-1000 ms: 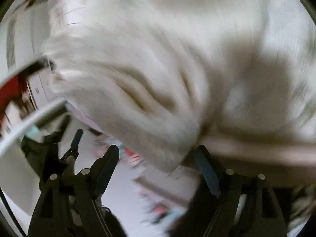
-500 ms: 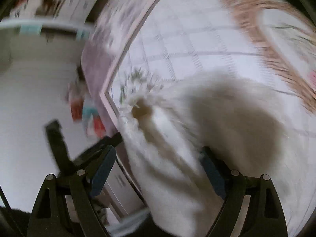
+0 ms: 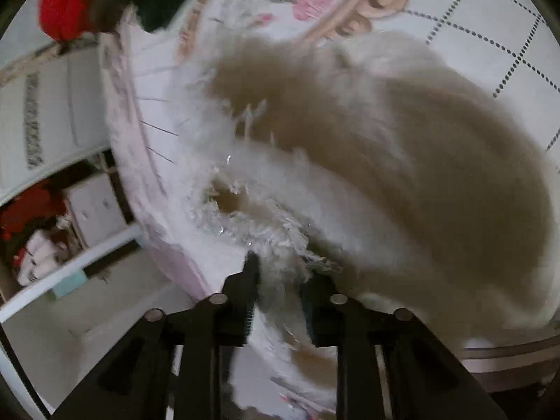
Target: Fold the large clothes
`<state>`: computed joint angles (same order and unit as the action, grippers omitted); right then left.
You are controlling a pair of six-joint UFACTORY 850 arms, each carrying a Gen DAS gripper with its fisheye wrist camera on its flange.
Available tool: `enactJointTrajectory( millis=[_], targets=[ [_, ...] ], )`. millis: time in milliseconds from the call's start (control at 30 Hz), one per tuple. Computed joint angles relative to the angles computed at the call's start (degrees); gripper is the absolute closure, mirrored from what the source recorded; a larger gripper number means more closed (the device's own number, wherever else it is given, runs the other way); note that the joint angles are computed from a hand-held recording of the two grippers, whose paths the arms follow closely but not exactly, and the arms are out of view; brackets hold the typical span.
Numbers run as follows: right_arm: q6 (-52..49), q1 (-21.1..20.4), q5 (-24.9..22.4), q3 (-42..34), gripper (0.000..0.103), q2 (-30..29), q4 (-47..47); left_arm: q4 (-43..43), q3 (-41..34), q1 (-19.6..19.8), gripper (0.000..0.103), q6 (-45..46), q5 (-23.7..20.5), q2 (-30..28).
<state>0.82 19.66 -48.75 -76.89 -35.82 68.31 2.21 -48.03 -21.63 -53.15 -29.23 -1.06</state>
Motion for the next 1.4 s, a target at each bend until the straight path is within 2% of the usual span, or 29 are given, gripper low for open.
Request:
enactJointTrajectory(
  millis=[33,67,100,133,167,200,300,400,500,600,667,700,733,767,833,867,900,967,1133,1233,1300,1333,1367,1400],
  targets=[
    [-0.05,-0.52,-2.0,-1.17,0.066,-0.24,-1.91,-0.82,-1.26,-0.53,0.018,1.75,-0.05,-0.89],
    [-1.34,-1.76,-4.08,-1.2,0.051,0.92,-2.78,-1.94,-3.16,-1.23,0.018,4.18,-0.21,-2.25],
    [-2.93,-2.33,-4.38,-0.97,0.029,1.74,-2.41,-3.92,-5.23,-2.06,0.018,7.5,-0.07,-3.69],
    [-3.9,-2.78,-3.54,-0.29,0.021,3.24,-2.6,-6.39,-7.43,-2.96,0.018,11.1,-0.06,-5.26],
    [-4.2,-3.58,-1.8,1.22,0.019,5.75,-3.93,-8.58,-9.57,-3.7,0.018,14.11,-0.38,-6.79],
    [-4.52,-4.65,-0.35,3.12,0.019,8.37,-5.46,-10.28,-11.39,-4.52,0.018,16.44,-0.64,-8.11],
    [-3.2,-8.78,0.02,8.61,0.019,14.54,-11.81,-11.61,-17.82,-7.67,0.018,19.32,-3.01,-13.19],
    [-3.65,-11.17,1.72,14.45,0.019,17.28,-18.14,-11.87,-23.84,-10.39,0.018,20.57,-5.71,-19.02],
    [-13.18,-12.21,2.8,19.74,0.019,15.39,-14.9,-10.07,-27.97,-12.48,0.018,20.06,-8.53,-23.23],
    [-23.37,-12.81,2.33,22.83,0.019,12.83,-5.9,-1.73,-30.51,-14.46,0.02,15.11,-11.36,-26.45],
    [-28.97,-12.5,1.25,23.31,0.019,9.4,0.29,4.25,-30.0,-15.52,0.034,11.54,-10.96,-26.93],
    [-31.13,-12.16,0.83,23.34,0.019,8.27,2.39,6.58,-29.52,-15.78,0.052,10.28,-10.17,-26.67],
    [-33.64,-11.74,0.77,23.48,0.019,7.31,4.58,9.54,-28.61,-16.1,0.08,8.79,-8.74,-25.93],
    [-35.13,-11.5,0.65,23.74,0.019,7.14,5.98,10.7,-28.24,-16.15,0.091,8.65,-7.79,-25.65],
    [-39.62,-10.74,0.34,24.1,0.047,6.31,10.65,13.39,-27.67,-16.79,0.094,8.21,-7.35,-24.88],
    [-39.39,-10.32,0.53,24.05,0.054,6.11,10.74,14.35,-27.22,-17.13,0.094,8.0,-7.21,-24.29],
    [-39.0,-9.8,1.5,24.39,0.06,6.32,11.26,15.47,-27.06,-17.51,0.095,7.58,-7.22,-23.92],
    [-39.54,-9.7,0.47,25.29,0.065,6.72,13.11,18.95,-26.99,-18.85,0.095,5.39,-7.82,-22.74],
    [-40.97,-8.34,-2.89,26.53,0.07,6.5,17.69,20.6,-29.42,-20.12,0.095,5.83,-7.47,-23.6],
    [-40.09,-6.42,-3.01,25.27,0.07,5.68,16.76,23.93,-30.37,-21.02,0.095,5.75,-7.68,-25.37],
    [-39.46,-5.58,-3.51,24.75,0.07,4.71,17.43,22.68,-30.35,-20.58,0.095,7.92,-7.2,-26.44],
    [-38.6,-5.3,-3.73,24.63,0.069,4.12,17.55,21.91,-30.47,-20.29,0.095,9.39,-7.11,-27.41],
    [-37.67,-5.3,-4.86,24.54,0.062,3.22,17.31,21.46,-30.36,-19.99,0.094,10.19,-7.04,-28.26],
    [-36.97,-5.44,-6.15,24.38,0.061,2.3,16.41,21.82,-30.0,-19.76,0.093,10.23,-6.64,-28.82]
  ],
)
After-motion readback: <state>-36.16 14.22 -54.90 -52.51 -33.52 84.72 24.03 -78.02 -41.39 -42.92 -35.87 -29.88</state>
